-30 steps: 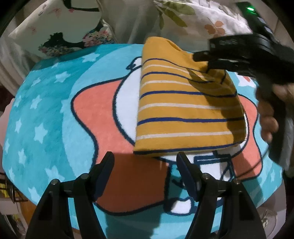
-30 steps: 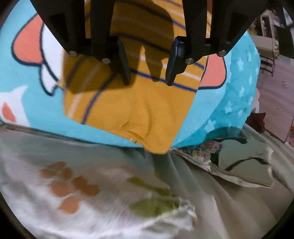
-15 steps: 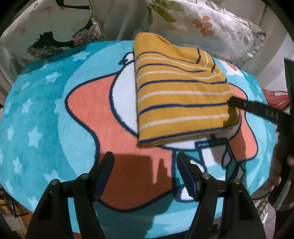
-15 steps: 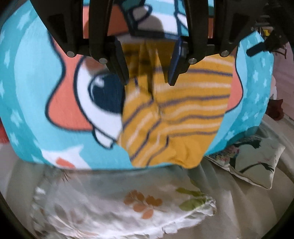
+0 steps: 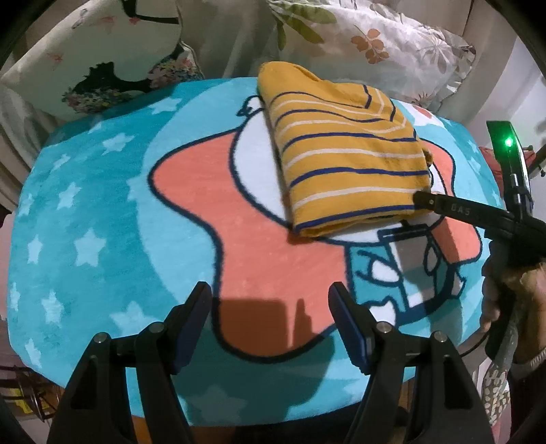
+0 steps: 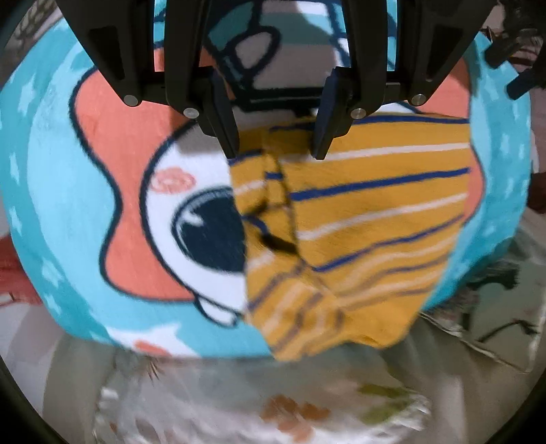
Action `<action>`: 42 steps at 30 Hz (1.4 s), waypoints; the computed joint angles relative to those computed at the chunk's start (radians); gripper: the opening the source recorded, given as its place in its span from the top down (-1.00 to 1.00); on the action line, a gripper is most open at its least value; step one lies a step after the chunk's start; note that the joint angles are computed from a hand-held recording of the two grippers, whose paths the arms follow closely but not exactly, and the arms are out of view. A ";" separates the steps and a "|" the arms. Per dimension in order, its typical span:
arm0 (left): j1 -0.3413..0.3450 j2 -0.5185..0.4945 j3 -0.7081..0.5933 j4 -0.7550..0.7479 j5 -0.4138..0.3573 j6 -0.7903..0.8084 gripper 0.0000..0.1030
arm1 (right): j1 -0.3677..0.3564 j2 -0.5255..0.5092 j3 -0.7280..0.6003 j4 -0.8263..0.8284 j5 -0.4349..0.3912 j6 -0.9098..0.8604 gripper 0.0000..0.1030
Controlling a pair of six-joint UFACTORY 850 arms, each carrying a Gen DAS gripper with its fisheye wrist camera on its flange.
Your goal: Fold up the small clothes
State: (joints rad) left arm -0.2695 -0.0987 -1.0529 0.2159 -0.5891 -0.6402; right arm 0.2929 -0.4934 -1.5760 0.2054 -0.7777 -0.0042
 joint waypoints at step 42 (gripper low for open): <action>-0.035 0.389 0.211 1.377 0.004 -1.298 -1.00 | 0.064 0.221 0.164 -0.121 0.181 0.213 -0.02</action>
State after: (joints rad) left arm -0.3048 0.2901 -0.8416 1.5932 -0.5853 -1.9385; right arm 0.3572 -0.2725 -1.4124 0.0849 -0.5970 0.2084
